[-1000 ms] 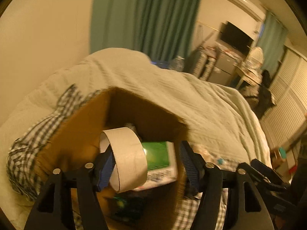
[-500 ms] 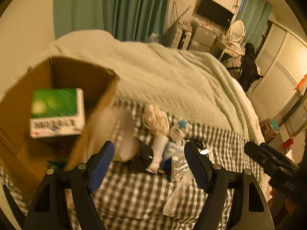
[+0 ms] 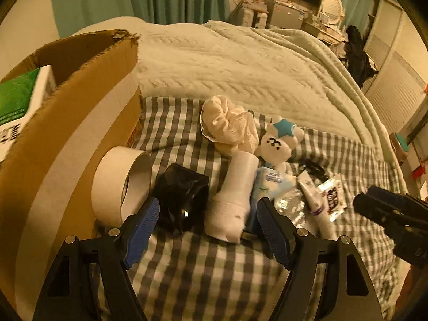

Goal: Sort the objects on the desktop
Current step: 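Grasp the black holder with the left tool while the right tool grasps the BOP toothpaste tube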

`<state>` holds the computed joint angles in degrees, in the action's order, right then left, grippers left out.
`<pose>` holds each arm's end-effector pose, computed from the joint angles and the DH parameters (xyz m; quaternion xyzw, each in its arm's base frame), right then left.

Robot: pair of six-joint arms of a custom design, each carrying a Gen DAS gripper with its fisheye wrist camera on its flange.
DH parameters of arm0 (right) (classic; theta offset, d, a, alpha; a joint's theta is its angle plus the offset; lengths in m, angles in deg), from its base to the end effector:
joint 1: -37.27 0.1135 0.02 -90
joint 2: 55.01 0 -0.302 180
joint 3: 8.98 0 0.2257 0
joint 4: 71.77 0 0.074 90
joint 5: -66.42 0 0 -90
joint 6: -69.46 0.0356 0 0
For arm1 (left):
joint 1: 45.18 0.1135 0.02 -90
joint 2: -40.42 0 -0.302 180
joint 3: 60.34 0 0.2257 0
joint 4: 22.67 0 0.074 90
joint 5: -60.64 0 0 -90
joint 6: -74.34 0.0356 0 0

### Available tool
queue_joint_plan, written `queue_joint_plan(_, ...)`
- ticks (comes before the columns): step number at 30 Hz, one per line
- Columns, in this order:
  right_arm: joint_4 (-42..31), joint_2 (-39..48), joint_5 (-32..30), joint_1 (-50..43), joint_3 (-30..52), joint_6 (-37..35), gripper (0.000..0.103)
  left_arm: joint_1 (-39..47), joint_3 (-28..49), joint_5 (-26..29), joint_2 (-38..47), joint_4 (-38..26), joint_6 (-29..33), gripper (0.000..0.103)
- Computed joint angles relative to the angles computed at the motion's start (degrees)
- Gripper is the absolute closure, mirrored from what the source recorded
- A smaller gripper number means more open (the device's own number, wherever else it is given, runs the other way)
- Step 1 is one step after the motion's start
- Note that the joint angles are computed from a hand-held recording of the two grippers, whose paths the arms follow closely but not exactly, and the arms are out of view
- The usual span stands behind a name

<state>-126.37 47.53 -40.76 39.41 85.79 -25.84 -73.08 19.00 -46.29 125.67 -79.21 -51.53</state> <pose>0.3586 0.0239 0.2821 -0.0979 0.9558 0.1385 0.2400 0.2430 -0.1169 0.2954 -0.1017 0.9559 -0.0030 0.2755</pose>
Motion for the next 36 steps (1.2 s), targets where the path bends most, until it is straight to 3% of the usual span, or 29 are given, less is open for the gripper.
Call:
queue_joint_plan(8,1.4,6.4,1.8,1.2,-0.5,-1.6,0.058,5.5,-4.5,4.5,2.0,7.3,6.1,0.025)
queue_joint_plan(13,-0.3,10.2,2.1,1.7,1.2,-2.1,0.072,7.9,-8.1,8.9,-0.3,12.1,11.4,0.025)
queue_joint_plan(15,-0.3,11.4,1.8,1.8,1.2,-2.1,0.072,8.4,-9.1,10.4,-1.0,13.0,13.4,0.025)
queue_joint_plan(17,-0.3,12.1,1.1,1.7,1.5,-1.6,0.073,9.0,-9.6,11.6,-1.5,13.1,14.9,0.032)
queue_joint_plan(21,-1.0,12.4,1.2,1.8,2.2,-1.7,0.075,11.5,-10.3,13.6,-2.8,12.5,15.0,0.066)
queue_joint_plan(22,-1.2,12.1,0.9,1.8,2.2,-1.9,0.075,11.7,-10.2,13.9,-3.0,12.2,15.1,0.069)
queue_joint_plan(36,-2.5,5.1,0.4,1.2,-2.3,-2.9,0.077,6.0,-8.4,9.2,-7.8,3.6,11.7,0.084)
